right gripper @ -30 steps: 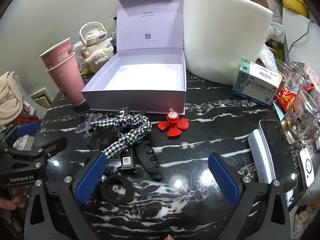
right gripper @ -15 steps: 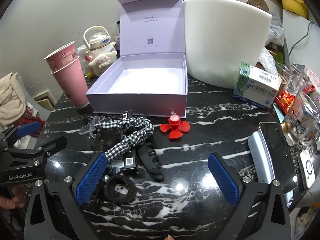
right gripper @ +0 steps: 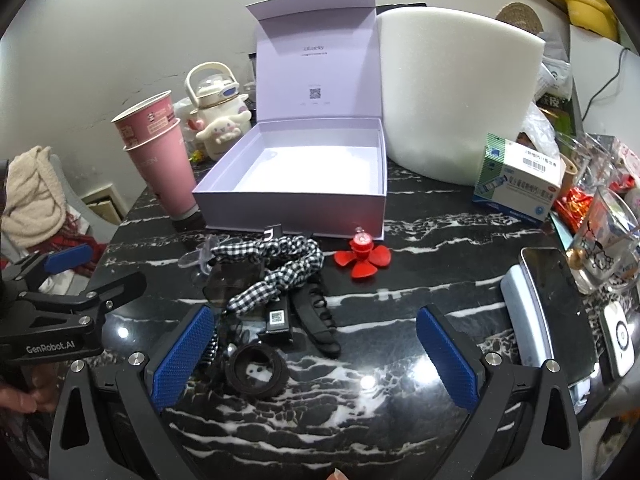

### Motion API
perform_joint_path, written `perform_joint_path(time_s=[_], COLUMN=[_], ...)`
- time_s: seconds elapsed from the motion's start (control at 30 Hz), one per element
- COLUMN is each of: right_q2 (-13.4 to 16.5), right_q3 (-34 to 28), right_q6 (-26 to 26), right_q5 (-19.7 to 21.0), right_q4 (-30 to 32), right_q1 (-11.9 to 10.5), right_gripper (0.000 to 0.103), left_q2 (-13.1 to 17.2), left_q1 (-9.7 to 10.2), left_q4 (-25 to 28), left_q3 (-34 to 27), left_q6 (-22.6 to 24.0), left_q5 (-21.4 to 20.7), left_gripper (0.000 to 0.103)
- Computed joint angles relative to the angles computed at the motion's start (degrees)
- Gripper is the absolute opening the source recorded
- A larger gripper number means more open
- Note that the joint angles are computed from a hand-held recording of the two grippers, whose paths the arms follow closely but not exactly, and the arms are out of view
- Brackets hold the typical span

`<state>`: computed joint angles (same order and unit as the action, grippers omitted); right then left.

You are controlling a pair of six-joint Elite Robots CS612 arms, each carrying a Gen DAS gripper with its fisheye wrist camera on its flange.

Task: Organize rigid objects
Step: 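Move both tools toward the cluster of black items on the table, then grasp the black mesh hair tie with left tool while right tool grasps the black leather ring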

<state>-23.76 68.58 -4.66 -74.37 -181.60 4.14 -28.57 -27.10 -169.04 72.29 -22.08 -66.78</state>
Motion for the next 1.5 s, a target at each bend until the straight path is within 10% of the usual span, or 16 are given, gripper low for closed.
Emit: perform_joint_path(time_s=[0.8,1.5], right_q2=[0.42,3.90], right_q3=[4.05,-3.42], right_q6=[-3.73,-9.74], right_q5=[8.57,15.05], right_q4=[-2.85,10.52], right_q1=[-1.15,-0.98], right_gripper=[0.099,0.046], left_q2=[-0.73,0.73], left_q1=[-1.10,0.72], left_q4=[-1.25,3.06], left_q3=[4.54,0.41], left_q6=[-4.59,-2.52], left_q5=[-2.79,-8.96], left_gripper=[0.103,0.103])
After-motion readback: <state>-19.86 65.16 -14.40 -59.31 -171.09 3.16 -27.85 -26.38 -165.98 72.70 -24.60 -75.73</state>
